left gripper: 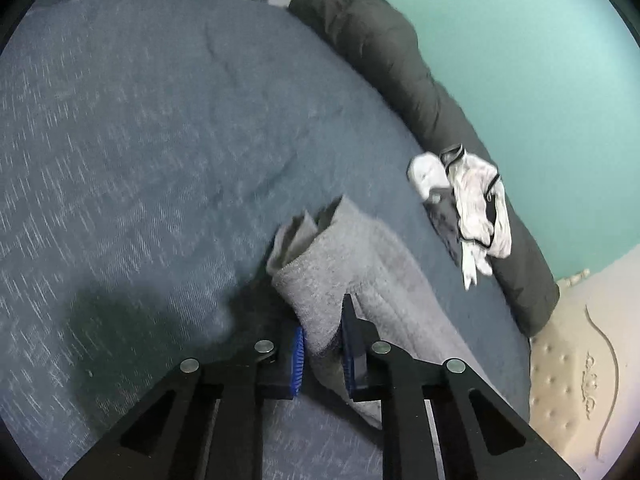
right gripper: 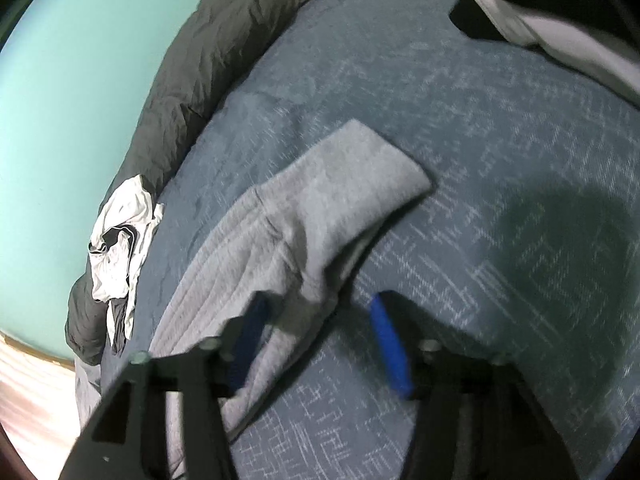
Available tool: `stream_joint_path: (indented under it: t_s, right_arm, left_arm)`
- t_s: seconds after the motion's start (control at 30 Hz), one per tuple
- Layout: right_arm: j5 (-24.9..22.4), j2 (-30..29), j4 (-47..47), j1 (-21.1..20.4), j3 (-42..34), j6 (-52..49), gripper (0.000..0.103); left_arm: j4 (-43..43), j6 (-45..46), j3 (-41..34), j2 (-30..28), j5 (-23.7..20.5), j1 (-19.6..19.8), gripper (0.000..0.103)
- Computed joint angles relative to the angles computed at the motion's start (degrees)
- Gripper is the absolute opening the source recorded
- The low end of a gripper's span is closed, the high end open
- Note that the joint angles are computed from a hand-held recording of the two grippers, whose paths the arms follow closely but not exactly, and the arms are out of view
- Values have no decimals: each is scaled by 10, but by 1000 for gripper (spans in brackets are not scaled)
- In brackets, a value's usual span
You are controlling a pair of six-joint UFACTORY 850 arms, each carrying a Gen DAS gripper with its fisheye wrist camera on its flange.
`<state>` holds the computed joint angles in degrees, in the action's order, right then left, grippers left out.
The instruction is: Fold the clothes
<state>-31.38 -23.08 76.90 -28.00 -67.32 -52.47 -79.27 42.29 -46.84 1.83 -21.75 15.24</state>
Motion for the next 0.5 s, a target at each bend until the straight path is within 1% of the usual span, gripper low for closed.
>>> stream_joint_path:
  t_s: [0.03,0.07,0.1,0.13,0.2,0.27,0.33,0.37,0.4,0.43,0.47,0.5]
  right_arm:
    - [4,-1,-9,1,-2,1,26]
    - [13,0,-17,4,-3,2,15]
    - [23,2,-25,9,-5,3,14]
    - [33,3,-33,13,-6,4,10]
    - [57,9,-29,19,-6,-3,8]
    - [88,15,-31,20,-9,5,1]
    - [111,17,-68,17,-15,58,0]
    - [110,15,-103,13,-21,97,0]
    - [101,13,-119,10,-25,111,0]
    - [89,13,-113,6,-26,101,0]
    - [78,16,-95,3,-22,77,0]
    - [69,19,-72,1,-16,48,0]
  left_arm:
    - [33,-26,-6,-6,5,-4,15]
    - [59,-49,-11,-12,7,-6,15]
    - [61,-53,-11,-16,6,-5,15]
    - [61,-55,-8,-18,7,-4,15]
    - [47,-41,-2,-19,5,0,15]
    - [47,-40,1,-20,1,4,15]
    - [52,-45,3,-18,1,4,15]
    - [53,-46,3,-19,1,3,15]
    - [52,-47,2,-20,-3,3,16]
    - [41,-39,3,-22,-11,6,17]
    - [29,-31,5,-22,-18,9,21]
    - [20,-22,7,-21,-22,12,22]
